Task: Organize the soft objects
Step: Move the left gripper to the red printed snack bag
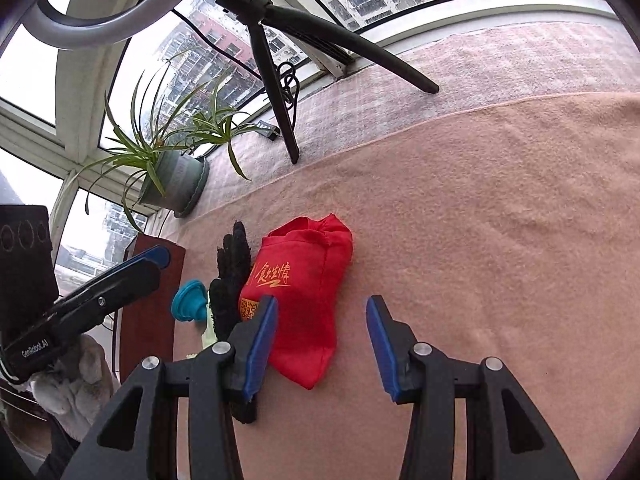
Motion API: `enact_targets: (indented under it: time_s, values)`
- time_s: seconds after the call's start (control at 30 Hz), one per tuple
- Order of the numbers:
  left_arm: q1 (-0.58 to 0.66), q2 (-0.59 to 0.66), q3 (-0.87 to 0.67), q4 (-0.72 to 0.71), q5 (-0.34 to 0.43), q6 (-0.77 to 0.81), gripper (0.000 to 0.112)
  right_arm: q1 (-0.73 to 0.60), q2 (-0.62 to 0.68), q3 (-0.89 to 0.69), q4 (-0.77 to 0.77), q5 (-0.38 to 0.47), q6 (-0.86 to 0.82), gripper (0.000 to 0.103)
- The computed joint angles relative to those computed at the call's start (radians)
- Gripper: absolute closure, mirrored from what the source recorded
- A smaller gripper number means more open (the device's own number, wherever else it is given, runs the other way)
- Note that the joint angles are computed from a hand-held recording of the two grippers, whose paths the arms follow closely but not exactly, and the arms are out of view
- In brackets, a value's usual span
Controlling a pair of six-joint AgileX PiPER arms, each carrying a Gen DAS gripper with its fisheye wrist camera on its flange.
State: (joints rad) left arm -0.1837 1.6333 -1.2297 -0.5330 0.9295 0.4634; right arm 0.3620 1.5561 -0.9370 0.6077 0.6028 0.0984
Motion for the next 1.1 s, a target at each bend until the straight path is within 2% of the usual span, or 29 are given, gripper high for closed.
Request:
enact_targets:
  time_s: [0.13,0.33,0.47,0.57,0.77,0.93,1.1]
  values:
    - [-0.033,0.135,-0.132,0.038,0.073,-0.072,0.062,-0.002,-0.021,0.020,0.001,-0.010,0.008,0.061]
    - [-0.035,0.249,-0.216,0.066,0.141,-0.138,0.062,-0.026,-0.066,0.055,-0.003,-0.010,0.019,0.061]
    - [-0.052,0.268,-0.211,0.141,0.122,-0.183,0.062,-0.028,-0.080,0.062,-0.024,-0.011,0.039,0.061]
    - [-0.043,0.289,-0.218,0.154,0.136,-0.202,0.061,-0.028,-0.085,0.066,-0.026,-0.013,0.045,0.061]
    - [-0.038,0.280,-0.169,0.105,0.130,-0.173,0.060,-0.037,-0.100,0.084,-0.008,-0.017,0.043,0.061]
    - [-0.081,0.268,-0.139,0.058,0.142,-0.151,0.060,-0.060,-0.126,0.105,0.035,0.001,0.013,0.061]
    - [-0.151,0.216,-0.062,0.038,0.077,-0.139,0.060,-0.075,-0.181,0.144,0.022,0.022,0.039,0.061]
